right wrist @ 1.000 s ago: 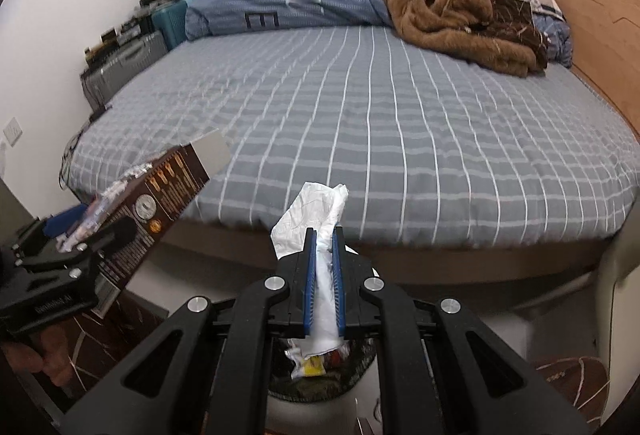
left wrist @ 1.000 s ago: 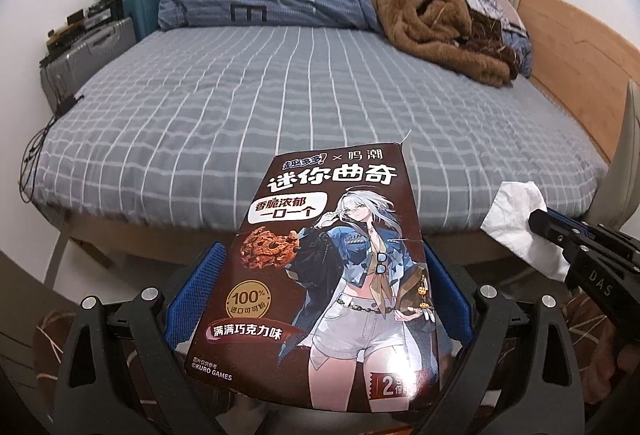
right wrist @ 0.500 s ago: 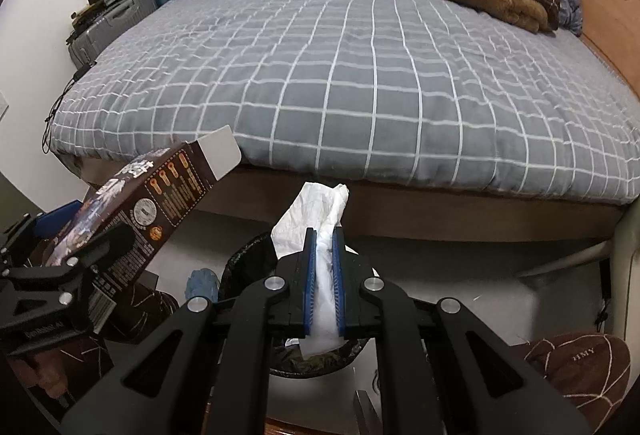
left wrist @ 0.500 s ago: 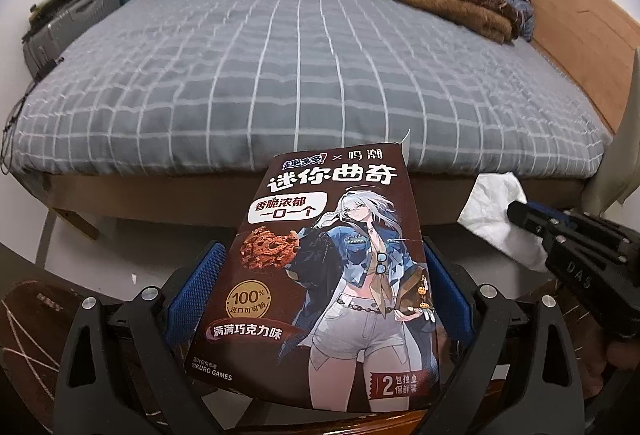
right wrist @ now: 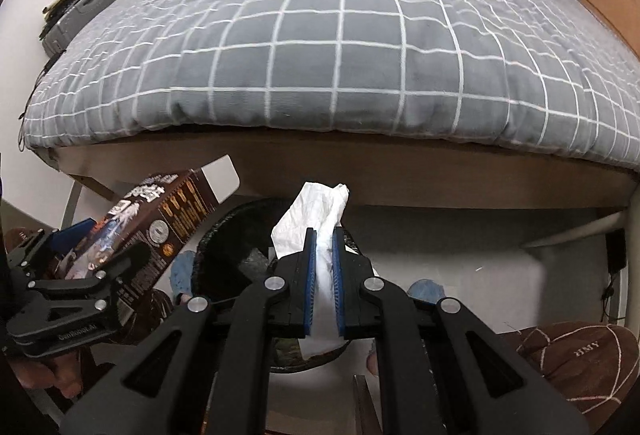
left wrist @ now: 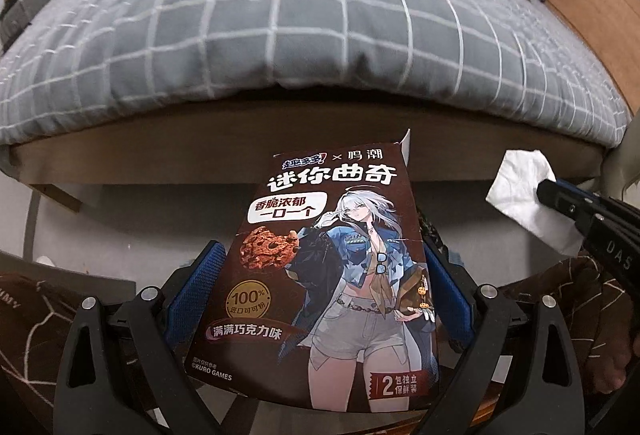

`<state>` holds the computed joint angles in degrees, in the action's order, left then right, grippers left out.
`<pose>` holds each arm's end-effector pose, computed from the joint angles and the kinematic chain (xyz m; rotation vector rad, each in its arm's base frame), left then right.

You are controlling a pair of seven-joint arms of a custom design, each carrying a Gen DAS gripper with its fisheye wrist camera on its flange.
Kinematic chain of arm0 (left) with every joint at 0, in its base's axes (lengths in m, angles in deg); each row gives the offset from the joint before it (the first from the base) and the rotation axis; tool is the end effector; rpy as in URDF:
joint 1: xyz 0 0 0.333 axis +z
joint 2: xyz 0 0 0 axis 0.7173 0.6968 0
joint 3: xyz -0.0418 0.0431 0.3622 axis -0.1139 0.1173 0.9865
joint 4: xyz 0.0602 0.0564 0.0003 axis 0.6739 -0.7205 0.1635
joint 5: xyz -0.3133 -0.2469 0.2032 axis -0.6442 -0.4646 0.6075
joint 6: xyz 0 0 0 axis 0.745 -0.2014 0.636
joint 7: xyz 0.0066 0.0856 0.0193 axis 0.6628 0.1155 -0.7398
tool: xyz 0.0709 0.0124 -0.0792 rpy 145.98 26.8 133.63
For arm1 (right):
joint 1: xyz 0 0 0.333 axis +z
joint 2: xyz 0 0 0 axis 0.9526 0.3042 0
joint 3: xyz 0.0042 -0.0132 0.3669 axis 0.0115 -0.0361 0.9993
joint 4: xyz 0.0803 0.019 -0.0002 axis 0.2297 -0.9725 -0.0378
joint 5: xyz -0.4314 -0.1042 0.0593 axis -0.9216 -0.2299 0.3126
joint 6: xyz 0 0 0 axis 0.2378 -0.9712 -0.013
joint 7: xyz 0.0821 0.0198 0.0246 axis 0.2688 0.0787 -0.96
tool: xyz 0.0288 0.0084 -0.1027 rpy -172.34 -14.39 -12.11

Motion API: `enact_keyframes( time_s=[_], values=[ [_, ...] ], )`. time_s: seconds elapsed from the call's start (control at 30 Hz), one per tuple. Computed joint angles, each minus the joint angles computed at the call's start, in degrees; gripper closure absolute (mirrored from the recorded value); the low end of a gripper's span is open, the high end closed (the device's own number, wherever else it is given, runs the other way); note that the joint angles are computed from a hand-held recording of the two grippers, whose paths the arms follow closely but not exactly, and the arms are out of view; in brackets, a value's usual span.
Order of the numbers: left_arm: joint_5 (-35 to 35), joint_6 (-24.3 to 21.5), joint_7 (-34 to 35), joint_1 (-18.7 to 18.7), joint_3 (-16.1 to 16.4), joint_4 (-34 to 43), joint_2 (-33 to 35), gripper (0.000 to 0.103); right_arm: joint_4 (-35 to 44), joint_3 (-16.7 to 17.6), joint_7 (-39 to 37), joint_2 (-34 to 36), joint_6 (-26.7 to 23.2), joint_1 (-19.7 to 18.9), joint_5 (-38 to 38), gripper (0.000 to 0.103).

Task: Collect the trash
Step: 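Open the left tool to drop the box while the right tool drops the tissue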

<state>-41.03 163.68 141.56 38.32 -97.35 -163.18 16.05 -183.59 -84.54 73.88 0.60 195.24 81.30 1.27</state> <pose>0.6504 -0.1821 0.4936 -1.9214 2.1446 -0.5320 0.6500 0.1151 0.5297 -1.9337 1.9453 -0.3132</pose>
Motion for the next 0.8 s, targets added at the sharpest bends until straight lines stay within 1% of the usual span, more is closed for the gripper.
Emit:
enact_keyframes(
  time_s=[0.17, 0.43, 0.47, 0.63, 0.7, 0.8],
  values=[
    [-1.2, -0.9, 2.2, -0.5, -0.5, 1.9, 2.5, 0.01, 0.3, -0.4, 0.5, 0.8, -0.8, -0.6, -0.1, 0.095],
    [-2.3, -0.6, 4.9, -1.5, -0.7, 3.3, 4.7, 0.008, 1.0, -0.4, 1.9, 1.6, -1.5, -1.0, -0.5, 0.095],
    [-1.8, -1.3, 5.0, -1.7, -0.6, 3.7, 5.1, 0.007, 0.8, -0.4, 1.8, 1.6, -1.5, -1.1, -0.4, 0.095],
    [-1.5, -0.5, 5.5, -1.8, -0.2, 3.6, 5.1, 0.006, 1.0, -0.1, 2.7, 1.9, -1.5, -0.8, -0.6, 0.095],
    [-2.0, -1.2, 5.4, -1.4, 0.0, 3.8, 4.9, 0.006, 1.2, 0.0, 2.3, 2.3, -1.5, -0.8, -0.2, 0.095],
    [-2.0, -1.0, 5.3, -1.0, 0.3, 3.2, 4.3, 0.006, 1.8, 0.3, 1.6, 3.1, -1.7, -0.6, 0.3, 0.095]
  ],
)
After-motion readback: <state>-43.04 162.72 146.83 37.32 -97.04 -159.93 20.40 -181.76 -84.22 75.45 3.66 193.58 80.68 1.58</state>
